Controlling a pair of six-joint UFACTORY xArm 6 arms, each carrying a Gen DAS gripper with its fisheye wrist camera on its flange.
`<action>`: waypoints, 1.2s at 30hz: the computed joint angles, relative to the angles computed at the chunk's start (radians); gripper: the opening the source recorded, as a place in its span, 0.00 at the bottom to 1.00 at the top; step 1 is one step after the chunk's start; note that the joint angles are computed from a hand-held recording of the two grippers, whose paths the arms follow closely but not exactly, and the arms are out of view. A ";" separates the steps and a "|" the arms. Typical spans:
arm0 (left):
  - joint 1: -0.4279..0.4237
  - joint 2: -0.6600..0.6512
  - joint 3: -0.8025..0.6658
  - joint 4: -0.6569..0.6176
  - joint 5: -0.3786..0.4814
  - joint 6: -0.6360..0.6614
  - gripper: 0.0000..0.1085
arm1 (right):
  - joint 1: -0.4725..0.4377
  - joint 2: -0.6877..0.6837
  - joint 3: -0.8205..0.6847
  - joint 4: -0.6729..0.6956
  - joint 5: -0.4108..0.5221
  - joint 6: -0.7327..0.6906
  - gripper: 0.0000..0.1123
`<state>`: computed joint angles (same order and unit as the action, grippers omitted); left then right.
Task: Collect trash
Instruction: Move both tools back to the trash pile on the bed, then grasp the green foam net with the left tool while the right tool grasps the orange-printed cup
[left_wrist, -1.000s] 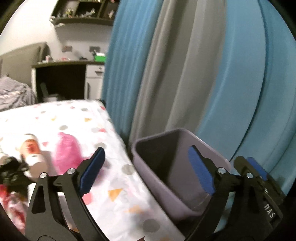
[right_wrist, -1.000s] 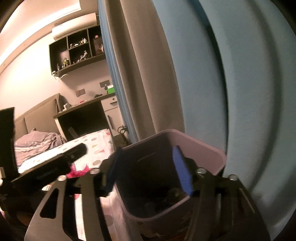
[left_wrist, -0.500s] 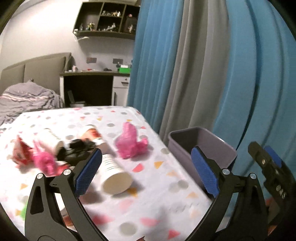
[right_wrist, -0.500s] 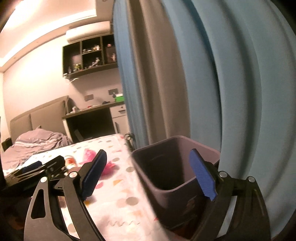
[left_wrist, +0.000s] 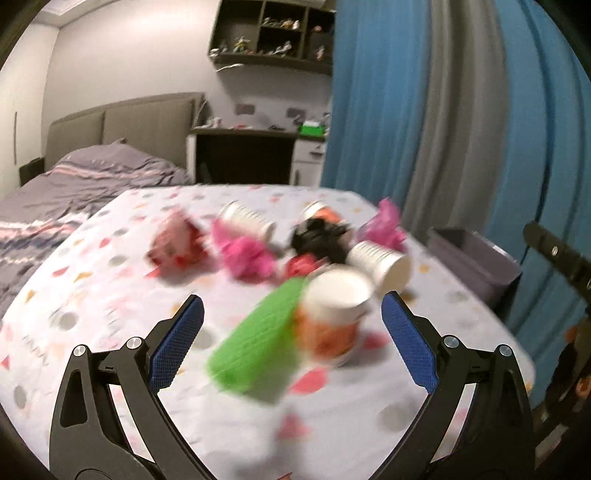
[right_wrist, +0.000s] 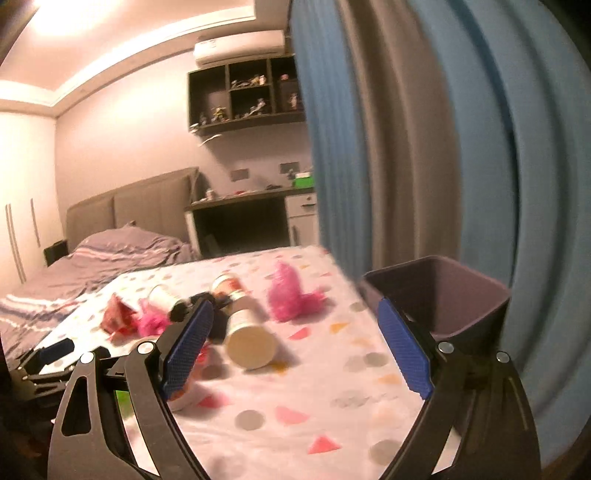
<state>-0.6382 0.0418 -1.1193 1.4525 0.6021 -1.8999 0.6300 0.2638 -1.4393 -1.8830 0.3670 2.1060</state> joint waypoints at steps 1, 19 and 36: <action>0.009 -0.022 0.034 -0.004 0.001 0.008 0.88 | 0.007 0.012 -0.013 0.007 -0.007 -0.006 0.78; 0.149 0.047 0.062 -0.386 -0.228 0.345 0.44 | 0.098 0.252 -0.246 0.341 -0.095 -0.395 0.78; 0.196 -0.116 0.183 -0.145 -0.231 0.010 0.10 | 0.139 0.471 -0.496 0.861 -0.021 -0.905 0.75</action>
